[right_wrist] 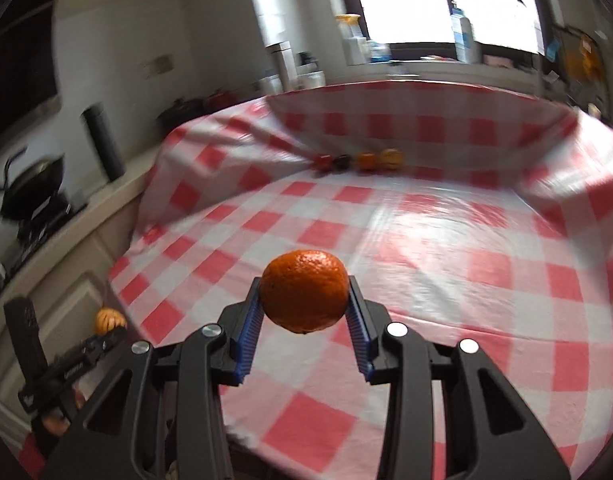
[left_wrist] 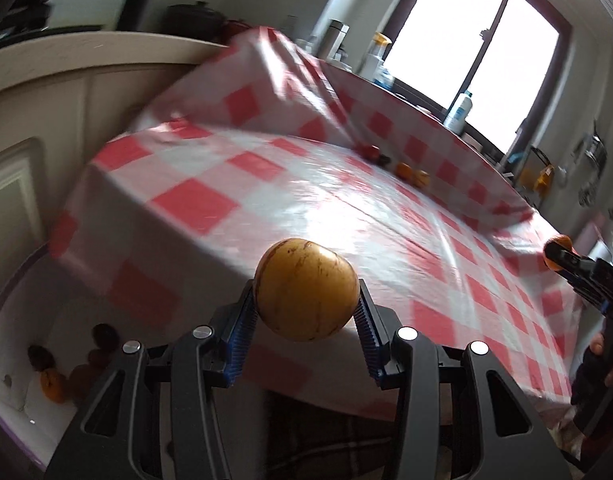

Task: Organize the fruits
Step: 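Carry the orange and yellow striped fruit in both tools over the white box, then open both tools to drop the striped fruit and orange into the box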

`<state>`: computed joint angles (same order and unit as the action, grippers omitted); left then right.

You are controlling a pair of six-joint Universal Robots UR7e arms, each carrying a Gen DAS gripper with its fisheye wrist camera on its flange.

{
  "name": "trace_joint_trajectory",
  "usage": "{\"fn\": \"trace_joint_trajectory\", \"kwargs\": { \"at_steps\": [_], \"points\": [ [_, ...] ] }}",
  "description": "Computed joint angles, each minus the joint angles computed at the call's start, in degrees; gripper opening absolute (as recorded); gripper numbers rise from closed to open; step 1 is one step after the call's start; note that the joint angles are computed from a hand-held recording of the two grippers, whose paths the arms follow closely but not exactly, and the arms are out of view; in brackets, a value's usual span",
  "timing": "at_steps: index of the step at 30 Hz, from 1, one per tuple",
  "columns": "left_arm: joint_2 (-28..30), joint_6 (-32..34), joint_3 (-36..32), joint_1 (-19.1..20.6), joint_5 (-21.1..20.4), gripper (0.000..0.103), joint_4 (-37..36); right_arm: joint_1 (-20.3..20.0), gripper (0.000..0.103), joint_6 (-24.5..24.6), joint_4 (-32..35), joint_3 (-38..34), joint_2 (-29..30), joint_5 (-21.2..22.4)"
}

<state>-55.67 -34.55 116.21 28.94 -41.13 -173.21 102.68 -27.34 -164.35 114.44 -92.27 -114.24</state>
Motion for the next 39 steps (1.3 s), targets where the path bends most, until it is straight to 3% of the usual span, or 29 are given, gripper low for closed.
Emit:
{"fn": "trace_joint_trajectory", "kwargs": {
  "at_steps": [8,18,28,32,39],
  "points": [
    [-8.21,-8.63,8.2,2.87,4.11,0.044,1.98,8.85,0.04,-8.85,5.32,1.01,10.68,-3.38],
    [-16.73,-25.52,14.27,6.12,4.96,0.044,17.56,13.62,0.04,-19.38,6.69,3.02,25.93,-10.5],
    [-18.01,-34.36,15.91,9.28,4.84,0.044,26.45,13.15,0.04,-28.43,4.19,4.43,36.07,-16.92],
    [-17.85,-35.14,16.29,10.24,3.85,0.044,26.63,11.57,0.04,-30.19,2.34,4.43,39.45,-19.26],
    [-18.23,-41.67,13.64,11.04,3.66,0.044,37.94,9.12,0.04,-32.86,0.02,6.64,41.21,-21.16]
  ]
}}
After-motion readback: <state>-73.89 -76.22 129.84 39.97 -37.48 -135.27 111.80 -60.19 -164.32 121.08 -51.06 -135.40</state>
